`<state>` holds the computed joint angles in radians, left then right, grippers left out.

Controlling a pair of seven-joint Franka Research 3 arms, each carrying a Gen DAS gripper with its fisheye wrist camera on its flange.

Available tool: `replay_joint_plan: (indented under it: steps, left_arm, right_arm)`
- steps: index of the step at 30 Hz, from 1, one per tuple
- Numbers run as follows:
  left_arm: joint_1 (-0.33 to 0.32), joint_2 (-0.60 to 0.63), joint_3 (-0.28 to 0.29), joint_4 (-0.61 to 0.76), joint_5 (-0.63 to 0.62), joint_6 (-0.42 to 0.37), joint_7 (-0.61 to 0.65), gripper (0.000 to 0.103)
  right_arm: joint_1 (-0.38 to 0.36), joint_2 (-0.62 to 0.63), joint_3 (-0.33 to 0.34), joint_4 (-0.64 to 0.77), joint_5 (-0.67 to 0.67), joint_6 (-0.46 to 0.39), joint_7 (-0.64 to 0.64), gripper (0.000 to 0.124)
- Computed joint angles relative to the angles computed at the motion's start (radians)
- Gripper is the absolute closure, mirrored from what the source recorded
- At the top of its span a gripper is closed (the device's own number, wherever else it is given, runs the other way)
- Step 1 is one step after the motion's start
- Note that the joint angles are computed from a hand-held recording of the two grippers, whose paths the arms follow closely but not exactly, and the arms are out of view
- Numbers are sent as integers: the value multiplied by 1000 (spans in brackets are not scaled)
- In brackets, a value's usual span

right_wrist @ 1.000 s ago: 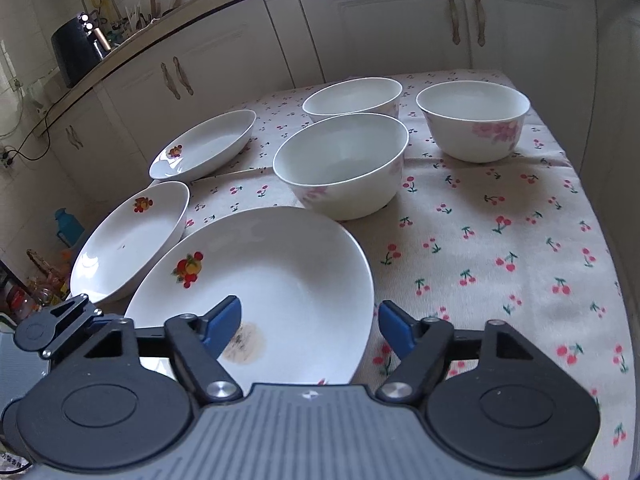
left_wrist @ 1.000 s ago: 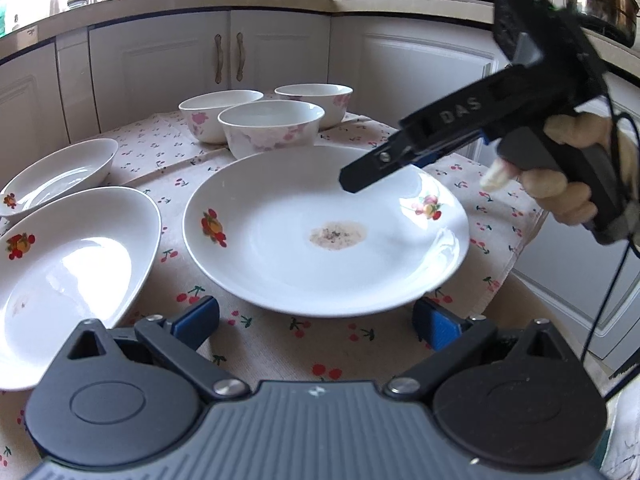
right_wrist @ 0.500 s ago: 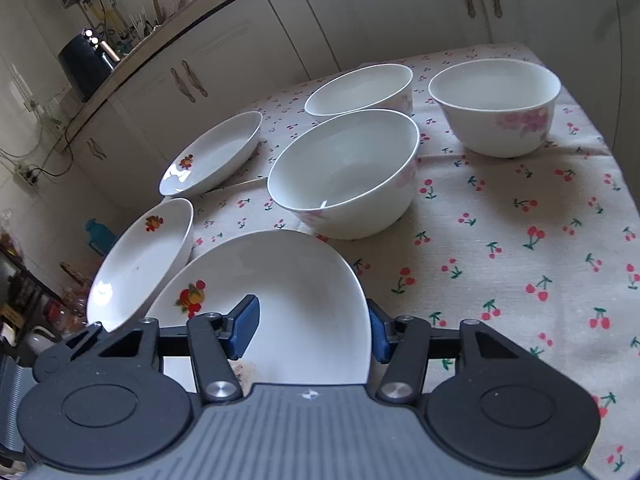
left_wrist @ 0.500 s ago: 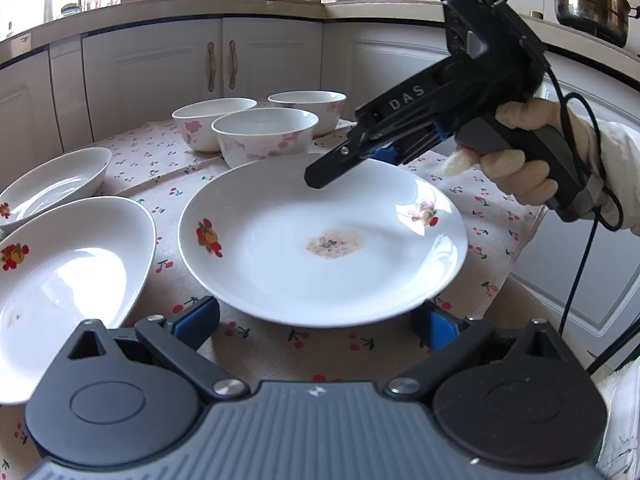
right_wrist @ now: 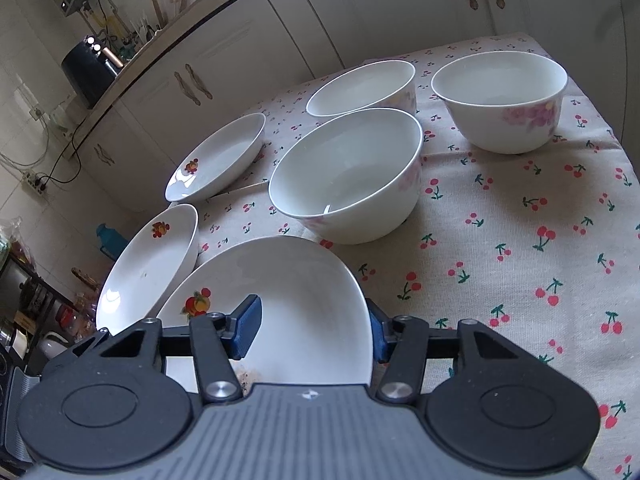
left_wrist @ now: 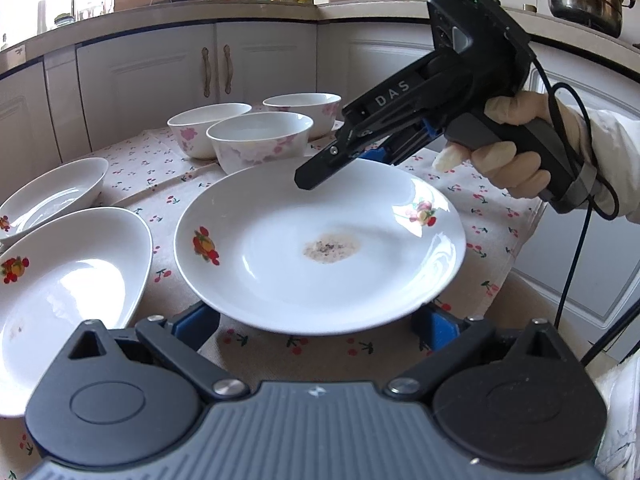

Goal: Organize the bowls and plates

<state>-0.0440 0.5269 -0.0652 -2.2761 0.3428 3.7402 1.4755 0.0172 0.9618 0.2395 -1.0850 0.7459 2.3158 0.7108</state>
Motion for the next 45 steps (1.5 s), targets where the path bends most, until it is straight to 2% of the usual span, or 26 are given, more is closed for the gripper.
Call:
replay_joint_plan:
  steps: [13, 20, 30, 45]
  left_arm:
    - [40, -12, -19, -1, 60, -14, -37, 2]
    - [90, 5, -42, 21, 152, -11, -78, 2]
    - [83, 13, -31, 30, 172, -9, -86, 2]
    - [101, -24, -37, 8, 200, -12, -97, 2]
  right_arm:
    - [2, -39, -5, -54, 0, 21, -15, 64]
    - [3, -4, -13, 6, -22, -30, 9, 64]
    - [22, 37, -26, 95, -84, -85, 18, 64]
    - [24, -15, -29, 36, -96, -69, 5, 64]
